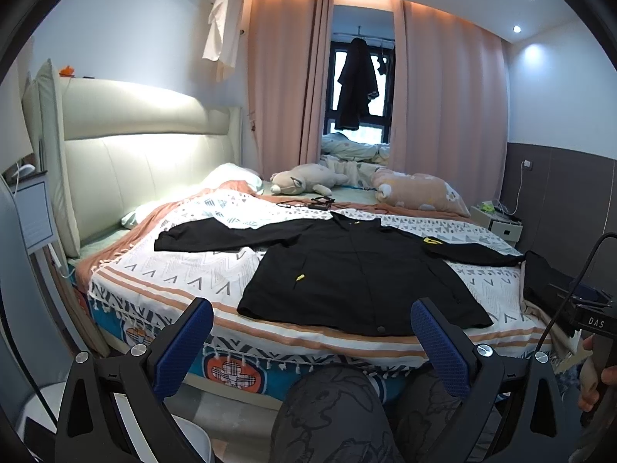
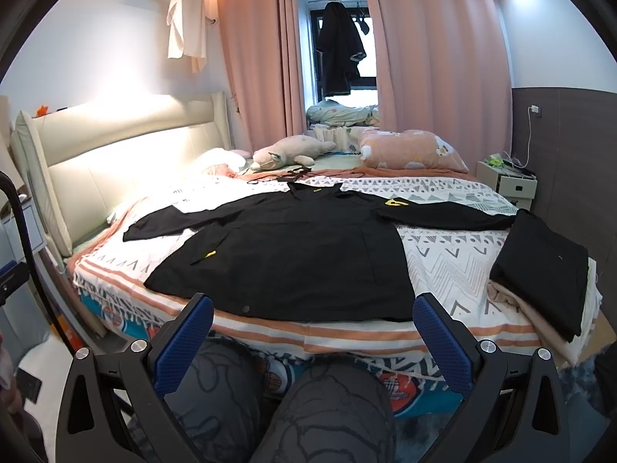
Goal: Fold large clothes
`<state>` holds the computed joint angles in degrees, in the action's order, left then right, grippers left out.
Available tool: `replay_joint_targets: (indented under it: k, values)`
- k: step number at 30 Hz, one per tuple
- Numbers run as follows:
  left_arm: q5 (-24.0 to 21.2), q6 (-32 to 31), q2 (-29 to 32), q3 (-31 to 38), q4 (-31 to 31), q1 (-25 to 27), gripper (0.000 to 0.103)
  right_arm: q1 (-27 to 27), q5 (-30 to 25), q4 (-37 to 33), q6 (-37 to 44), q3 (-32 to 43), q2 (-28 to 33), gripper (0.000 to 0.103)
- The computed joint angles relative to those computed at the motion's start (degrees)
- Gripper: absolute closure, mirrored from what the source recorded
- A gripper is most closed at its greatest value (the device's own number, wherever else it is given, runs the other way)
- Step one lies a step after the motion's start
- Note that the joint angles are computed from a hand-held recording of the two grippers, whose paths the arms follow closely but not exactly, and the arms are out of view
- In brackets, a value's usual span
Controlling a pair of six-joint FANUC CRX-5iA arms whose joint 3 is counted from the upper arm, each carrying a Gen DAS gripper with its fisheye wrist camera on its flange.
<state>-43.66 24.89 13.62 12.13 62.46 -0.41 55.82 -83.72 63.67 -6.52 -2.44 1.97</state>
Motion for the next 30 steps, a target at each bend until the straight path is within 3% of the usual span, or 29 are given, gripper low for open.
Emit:
replay_joint_targets:
  k: [30]
  values:
    - [0.41, -0.53, -0.65, -0.86, 0.00, -0.12, 0.001, 0.54, -0.56, 0.23, -1.10, -0.49, -0.59, 0.000]
